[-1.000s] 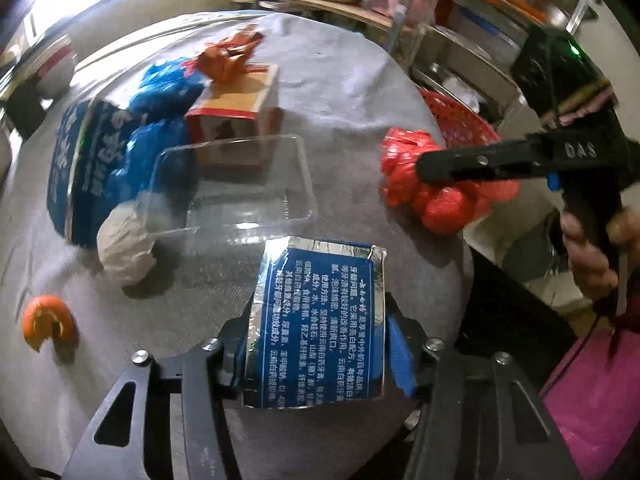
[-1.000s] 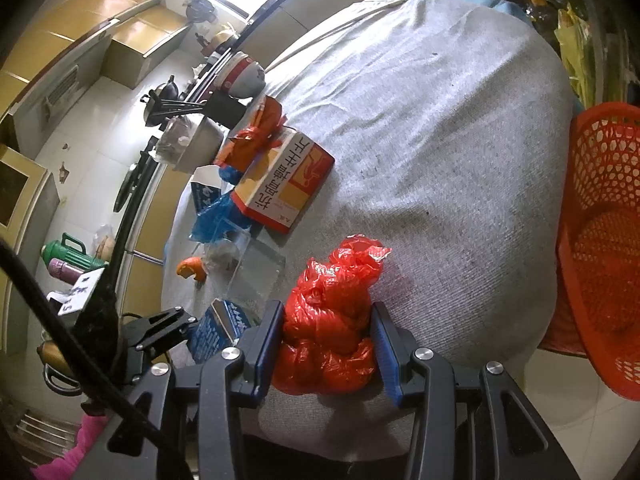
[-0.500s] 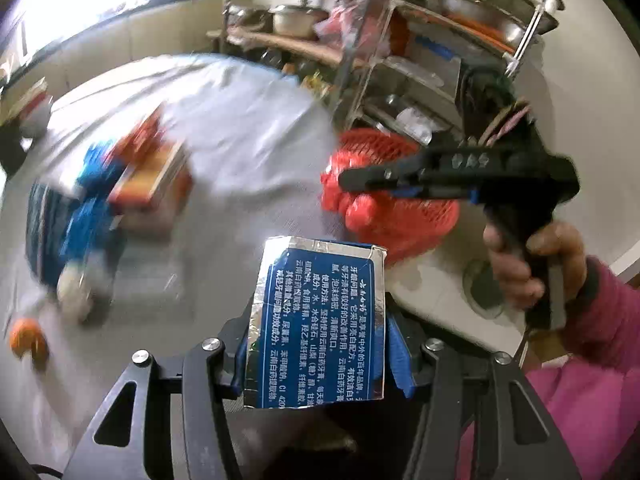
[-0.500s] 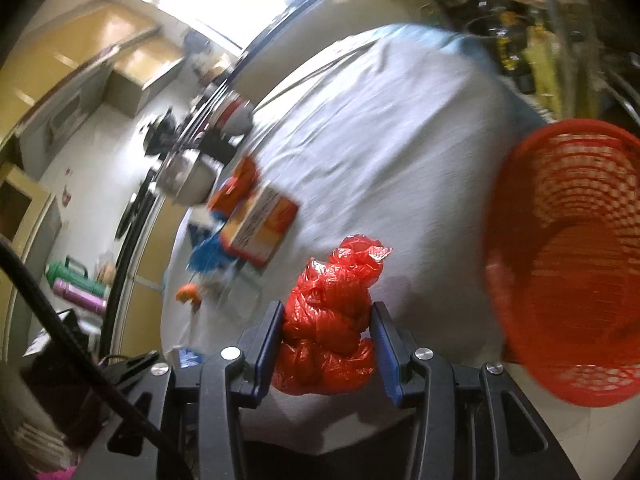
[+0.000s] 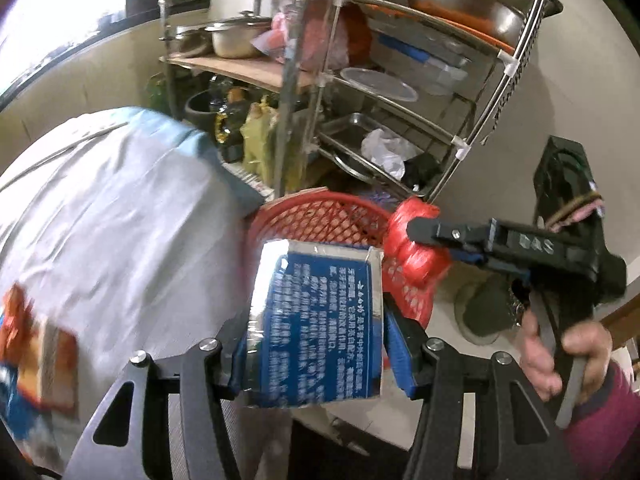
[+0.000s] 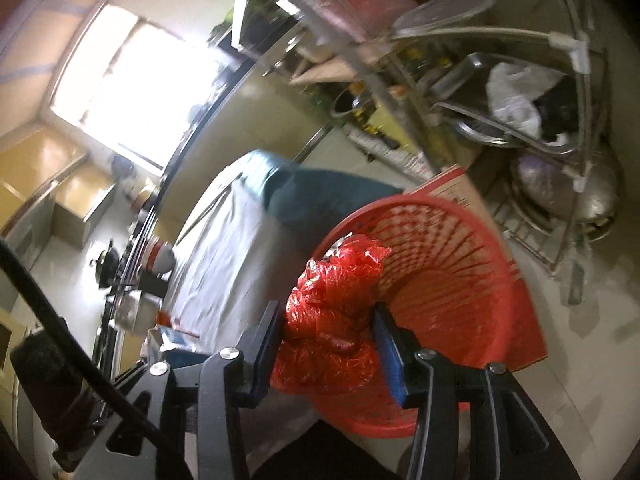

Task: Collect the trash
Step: 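Drop the red bag and carton into the red basket with both grippers, then grasp the orange peel with the left gripper while the right gripper grasps the clear tray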

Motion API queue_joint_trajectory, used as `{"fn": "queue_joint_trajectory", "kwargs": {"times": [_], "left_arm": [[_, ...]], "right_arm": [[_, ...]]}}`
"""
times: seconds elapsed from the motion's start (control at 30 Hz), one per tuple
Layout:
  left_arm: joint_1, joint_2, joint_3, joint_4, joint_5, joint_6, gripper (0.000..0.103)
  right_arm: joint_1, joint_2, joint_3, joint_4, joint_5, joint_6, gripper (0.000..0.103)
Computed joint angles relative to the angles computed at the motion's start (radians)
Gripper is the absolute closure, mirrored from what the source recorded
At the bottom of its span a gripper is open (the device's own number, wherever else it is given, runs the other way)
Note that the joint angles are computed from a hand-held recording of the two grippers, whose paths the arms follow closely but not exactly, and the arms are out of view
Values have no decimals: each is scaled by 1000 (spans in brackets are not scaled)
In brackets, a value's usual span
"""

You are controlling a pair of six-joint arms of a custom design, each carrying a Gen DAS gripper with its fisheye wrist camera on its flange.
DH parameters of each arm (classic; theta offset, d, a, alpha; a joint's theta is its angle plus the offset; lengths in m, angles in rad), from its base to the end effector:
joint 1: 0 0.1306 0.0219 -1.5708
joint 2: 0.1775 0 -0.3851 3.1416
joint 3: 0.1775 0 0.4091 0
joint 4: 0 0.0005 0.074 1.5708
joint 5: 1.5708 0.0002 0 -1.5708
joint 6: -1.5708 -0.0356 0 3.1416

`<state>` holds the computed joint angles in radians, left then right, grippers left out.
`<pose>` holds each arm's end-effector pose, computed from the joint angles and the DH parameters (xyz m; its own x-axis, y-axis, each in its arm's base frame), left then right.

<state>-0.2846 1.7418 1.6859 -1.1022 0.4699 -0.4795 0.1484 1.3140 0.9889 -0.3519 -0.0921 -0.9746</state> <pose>0.5751 -0.1856 0.3727 -0.5841 0.5995 -0.5472 0.7824 0.5953 -0.1830 0.4587 0.0714 0.3151 -0.5284 0.7541 -0.3900 0.3902 0.6237 0.6773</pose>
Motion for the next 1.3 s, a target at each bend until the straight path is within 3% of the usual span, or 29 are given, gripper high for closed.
{"fn": "queue_joint_trajectory", "kwargs": {"times": [0.1, 0.27, 0.53, 0.73, 0.9, 1.13, 1.3], "left_arm": [[-10, 20, 23, -6, -14, 30, 40], [15, -1, 2, 22, -21, 54, 40], [181, -139, -188, 120, -132, 44, 37], [369, -201, -277, 195, -200, 103, 37], [495, -157, -237, 206, -231, 188, 35], [558, -89, -156, 217, -230, 287, 35], [562, -53, -134, 210, -241, 311, 35]], "right_arm": [[-10, -7, -7, 20, -13, -34, 33], [10, -11, -4, 30, 30, -11, 32], [97, 75, 89, 32, -5, 66, 32], [183, 189, 224, -17, -57, 130, 32], [247, 307, 368, -72, -131, 178, 32], [336, 483, 611, -181, -173, 314, 32], [345, 598, 752, -227, -186, 326, 32]]}}
